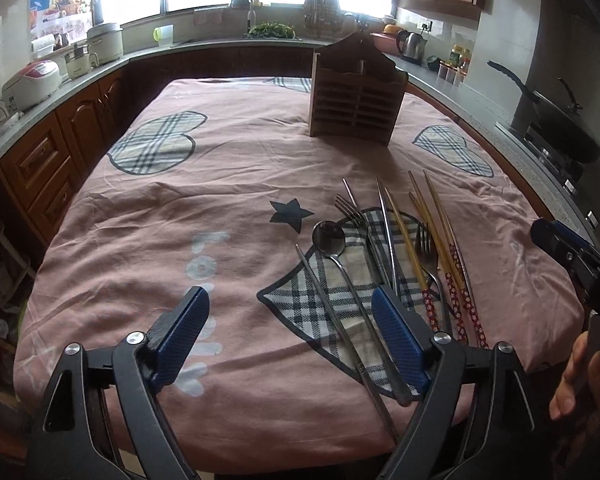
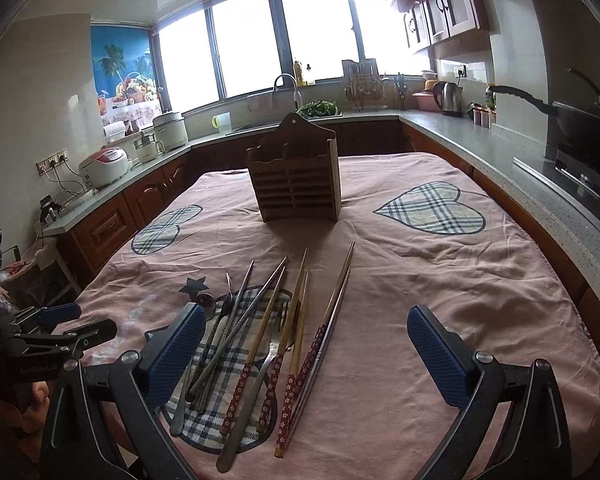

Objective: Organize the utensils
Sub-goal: 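Move both grippers forward toward the utensil pile on the plaid patch, then close left gripper on a thin chopstick while right gripper grasps a wooden chopstick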

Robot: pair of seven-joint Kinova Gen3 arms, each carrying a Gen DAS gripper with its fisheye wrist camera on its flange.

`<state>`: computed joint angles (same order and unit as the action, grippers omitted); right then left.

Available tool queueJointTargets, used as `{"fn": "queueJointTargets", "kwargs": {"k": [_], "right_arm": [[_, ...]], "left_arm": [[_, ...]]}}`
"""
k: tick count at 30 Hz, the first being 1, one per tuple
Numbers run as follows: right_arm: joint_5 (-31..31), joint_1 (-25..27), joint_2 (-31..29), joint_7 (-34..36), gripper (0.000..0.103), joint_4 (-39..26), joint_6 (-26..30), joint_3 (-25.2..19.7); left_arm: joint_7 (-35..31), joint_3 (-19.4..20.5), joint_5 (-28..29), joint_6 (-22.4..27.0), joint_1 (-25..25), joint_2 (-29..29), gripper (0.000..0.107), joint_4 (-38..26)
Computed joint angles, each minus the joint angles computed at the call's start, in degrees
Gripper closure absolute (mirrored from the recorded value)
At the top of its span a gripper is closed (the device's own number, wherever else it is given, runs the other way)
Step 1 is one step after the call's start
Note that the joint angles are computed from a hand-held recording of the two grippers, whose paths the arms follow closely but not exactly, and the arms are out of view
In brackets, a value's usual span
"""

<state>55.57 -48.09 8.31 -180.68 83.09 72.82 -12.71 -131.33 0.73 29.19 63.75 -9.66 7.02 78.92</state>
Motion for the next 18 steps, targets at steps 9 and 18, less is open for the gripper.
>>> {"fn": "queueJointTargets", "kwargs": {"k": [9, 18], "right_arm": [[-13.1, 9.6, 0.9, 8.9, 0.05, -0.9, -12.6, 3.7], [-26.2, 15.5, 5.9, 23.3, 0.073, -7.2, -19.0, 6.8]], "left_arm": [[5.2, 2.2, -4.5, 6.6, 1.8, 7.4, 0.048, -8.3], [9.1, 3.9, -8.1, 11.9, 3.4, 14.1, 0.062, -16.0]]}}
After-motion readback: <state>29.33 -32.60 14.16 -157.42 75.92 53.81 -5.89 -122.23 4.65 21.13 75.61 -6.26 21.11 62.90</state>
